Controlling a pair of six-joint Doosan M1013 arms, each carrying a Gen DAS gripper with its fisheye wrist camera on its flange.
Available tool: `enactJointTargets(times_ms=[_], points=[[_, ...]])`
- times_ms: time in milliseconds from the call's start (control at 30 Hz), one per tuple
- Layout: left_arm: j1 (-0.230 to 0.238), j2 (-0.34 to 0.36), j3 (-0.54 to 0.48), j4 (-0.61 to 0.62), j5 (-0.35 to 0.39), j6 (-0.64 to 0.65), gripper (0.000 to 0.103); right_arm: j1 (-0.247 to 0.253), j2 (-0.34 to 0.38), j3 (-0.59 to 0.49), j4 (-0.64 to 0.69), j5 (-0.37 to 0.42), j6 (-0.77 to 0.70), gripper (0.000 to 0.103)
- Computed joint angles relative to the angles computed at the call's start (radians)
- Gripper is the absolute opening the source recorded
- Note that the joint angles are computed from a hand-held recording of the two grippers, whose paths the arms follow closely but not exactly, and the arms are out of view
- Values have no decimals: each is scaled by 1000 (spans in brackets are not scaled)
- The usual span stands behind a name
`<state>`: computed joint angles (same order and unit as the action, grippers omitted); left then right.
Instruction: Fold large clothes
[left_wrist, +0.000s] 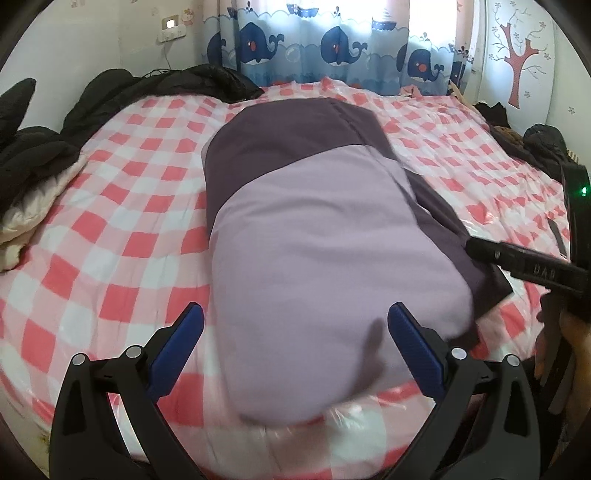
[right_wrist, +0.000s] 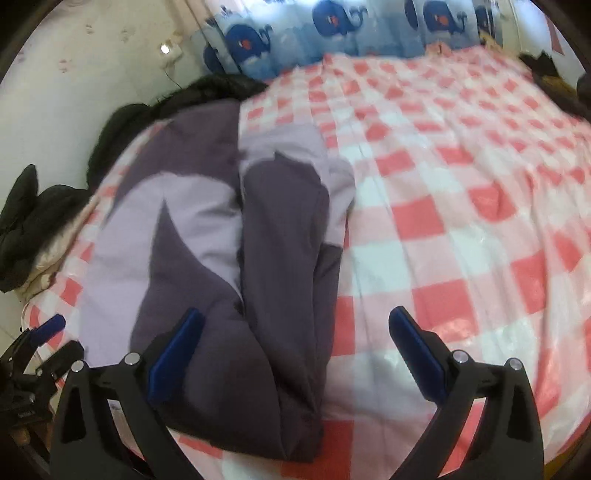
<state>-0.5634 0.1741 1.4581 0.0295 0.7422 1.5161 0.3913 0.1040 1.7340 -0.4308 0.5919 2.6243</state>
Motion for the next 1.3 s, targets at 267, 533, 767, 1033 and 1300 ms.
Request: enactJointTargets(times_ms=[267, 533, 767, 1033, 1300], points=[[1, -59, 30, 0, 11, -48, 96, 71, -68, 19, -224, 21, 184, 96], [9, -94, 47, -2, 57, -98, 96, 161, -55, -37, -211, 181, 106, 96], [18, -100, 53, -16, 112, -112, 96, 172, -18, -79, 10, 217, -57, 96], [21, -98, 50, 5, 132, -139, 96, 192, 21, -142, -35, 349, -68, 96], [15, -90, 42, 49, 158, -153, 96, 199, 31, -161, -52, 383, -74, 96]])
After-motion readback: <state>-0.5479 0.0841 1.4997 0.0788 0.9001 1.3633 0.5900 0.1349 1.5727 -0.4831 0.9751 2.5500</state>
